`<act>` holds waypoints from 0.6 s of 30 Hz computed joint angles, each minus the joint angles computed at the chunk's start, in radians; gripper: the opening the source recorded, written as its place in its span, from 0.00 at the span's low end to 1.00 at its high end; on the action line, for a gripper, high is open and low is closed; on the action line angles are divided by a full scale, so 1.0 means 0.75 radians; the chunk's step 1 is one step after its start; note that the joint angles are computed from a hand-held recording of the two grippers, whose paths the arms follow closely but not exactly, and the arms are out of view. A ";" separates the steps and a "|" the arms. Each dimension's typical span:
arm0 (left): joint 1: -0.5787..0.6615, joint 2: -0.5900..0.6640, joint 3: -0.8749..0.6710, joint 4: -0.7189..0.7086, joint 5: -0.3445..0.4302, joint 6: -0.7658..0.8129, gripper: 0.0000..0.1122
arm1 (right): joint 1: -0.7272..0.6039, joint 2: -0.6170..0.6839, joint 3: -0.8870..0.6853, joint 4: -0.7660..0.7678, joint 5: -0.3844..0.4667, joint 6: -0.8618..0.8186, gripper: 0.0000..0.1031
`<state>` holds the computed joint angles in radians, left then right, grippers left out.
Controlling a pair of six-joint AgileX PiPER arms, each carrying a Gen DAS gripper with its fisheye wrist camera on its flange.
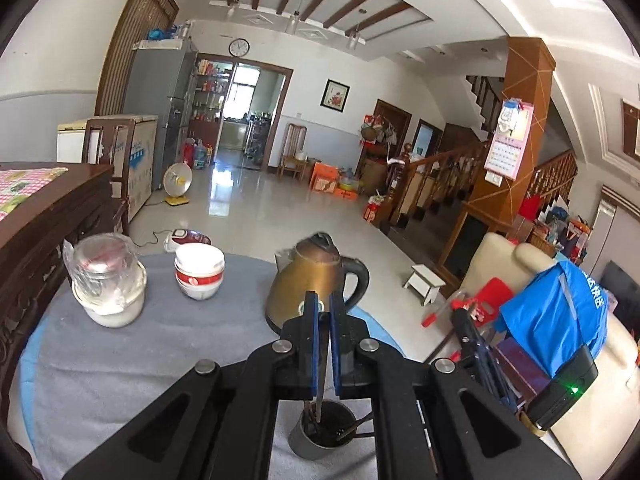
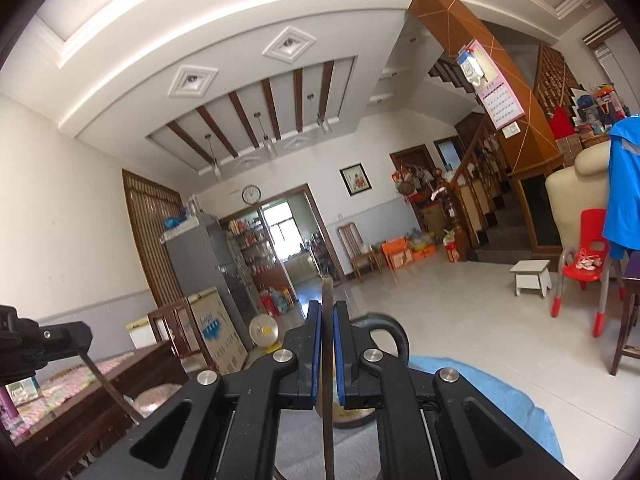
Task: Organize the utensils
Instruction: 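Lift both held chopsticks and carry them over the grey holder cup, then lower the chopsticks into the holder cup and open both tools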
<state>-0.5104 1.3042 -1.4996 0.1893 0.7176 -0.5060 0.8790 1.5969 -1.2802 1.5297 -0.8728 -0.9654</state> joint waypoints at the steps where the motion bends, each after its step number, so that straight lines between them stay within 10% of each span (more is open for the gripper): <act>1: -0.011 0.005 0.012 0.016 -0.007 -0.018 0.05 | 0.002 0.010 0.001 0.005 0.007 -0.002 0.06; 15: -0.042 -0.026 0.194 -0.061 0.009 0.032 0.06 | 0.021 -0.158 0.219 0.161 0.159 -0.052 0.07; 18: -0.053 -0.079 0.235 -0.051 0.035 0.039 0.24 | 0.016 -0.213 0.264 0.224 0.224 -0.079 0.07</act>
<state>-0.5501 1.2447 -1.3236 0.1510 0.7438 -0.4769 0.8909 1.4370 -1.0824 1.6979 -0.7045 -1.0248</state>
